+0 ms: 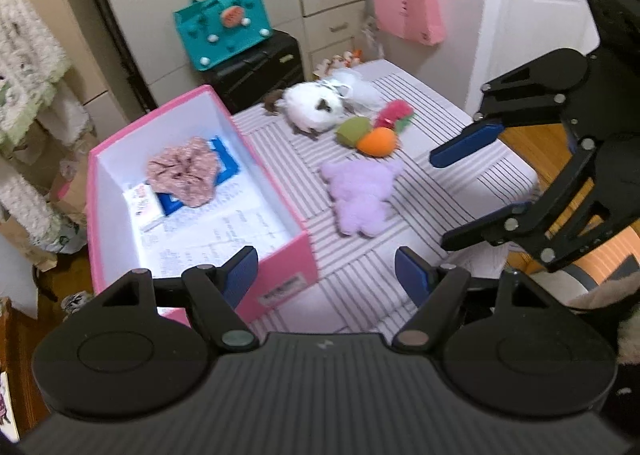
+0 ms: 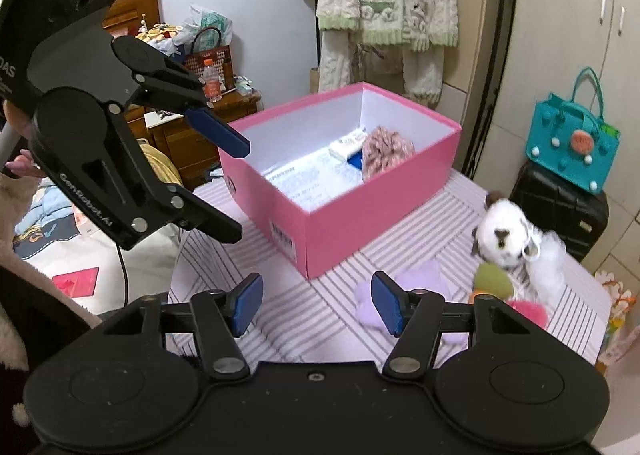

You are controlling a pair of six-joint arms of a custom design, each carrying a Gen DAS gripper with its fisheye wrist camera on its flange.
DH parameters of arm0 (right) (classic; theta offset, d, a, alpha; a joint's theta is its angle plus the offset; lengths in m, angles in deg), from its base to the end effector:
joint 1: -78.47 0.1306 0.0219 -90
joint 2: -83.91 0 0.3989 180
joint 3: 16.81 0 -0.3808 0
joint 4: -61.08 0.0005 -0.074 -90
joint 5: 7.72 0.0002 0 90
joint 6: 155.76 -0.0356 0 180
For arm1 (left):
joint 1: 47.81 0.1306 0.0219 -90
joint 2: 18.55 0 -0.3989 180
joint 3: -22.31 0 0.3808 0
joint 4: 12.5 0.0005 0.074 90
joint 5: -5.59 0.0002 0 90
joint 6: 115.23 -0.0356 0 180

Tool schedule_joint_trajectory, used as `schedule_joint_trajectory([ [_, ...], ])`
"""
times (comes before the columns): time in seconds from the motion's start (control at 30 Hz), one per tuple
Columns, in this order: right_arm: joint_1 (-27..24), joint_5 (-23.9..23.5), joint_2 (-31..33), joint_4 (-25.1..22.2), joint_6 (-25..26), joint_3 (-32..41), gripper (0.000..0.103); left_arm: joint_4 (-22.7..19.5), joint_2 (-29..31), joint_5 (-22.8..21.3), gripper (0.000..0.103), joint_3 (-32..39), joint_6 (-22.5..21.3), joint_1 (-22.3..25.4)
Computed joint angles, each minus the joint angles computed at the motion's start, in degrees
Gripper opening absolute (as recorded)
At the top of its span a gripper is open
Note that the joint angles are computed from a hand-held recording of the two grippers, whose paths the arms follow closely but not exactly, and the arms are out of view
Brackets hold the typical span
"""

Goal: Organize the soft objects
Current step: 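Lift both open grippers up away from the pink box, then move both grippers to the lavender plush bear and close them on it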

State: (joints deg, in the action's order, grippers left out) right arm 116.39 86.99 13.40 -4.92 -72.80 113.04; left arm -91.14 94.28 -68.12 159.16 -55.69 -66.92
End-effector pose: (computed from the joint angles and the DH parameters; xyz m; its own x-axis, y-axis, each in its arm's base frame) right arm 0.4663 0.3589 0.5607 -0.6293 -0.3354 -0.7011 -0.4938 0.8691 0.0274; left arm 0.5512 -0.2021 0.5649 -0.4270 0.6629 -0.6150 0.7937 0.6006 0.0964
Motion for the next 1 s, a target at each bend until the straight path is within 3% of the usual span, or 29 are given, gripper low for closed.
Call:
schedule_joint_trajectory([
  [0.23,-0.88,-0.72,-5.20,6.49,-3.72,-11.48,0.066,0.20,0.13,2.99,0.075,-2.79,-0.70,-1.67],
  [0.37,-1.66,-0.46,-7.39,10.12,-4.52,-16.73,0.067,-1.98,2.76,5.44,0.075,-0.68,0.06,-2.41],
  [0.6,-3.35,1.08,-9.66,16.96,-5.32,-24.33,0.069,-0.57,6.08,7.05,0.075,1.60,0.60,-4.37],
  [0.73,-4.33,2.60,-9.65,21.46,-5.78,-27.67,0.070,-3.53,10.40,8.98,0.075,7.31,2.56,-5.29],
  [0.83,-4.21,6.26,-8.16,23.07,-6.77,-27.74,0.070,-4.72,13.80,7.71,0.075,11.63,4.79,-6.17],
  [1.0,-4.78,5.10,-6.12,25.76,-8.28,-27.51,0.072,-10.73,22.50,5.53,0.075,24.75,8.95,-6.89],
])
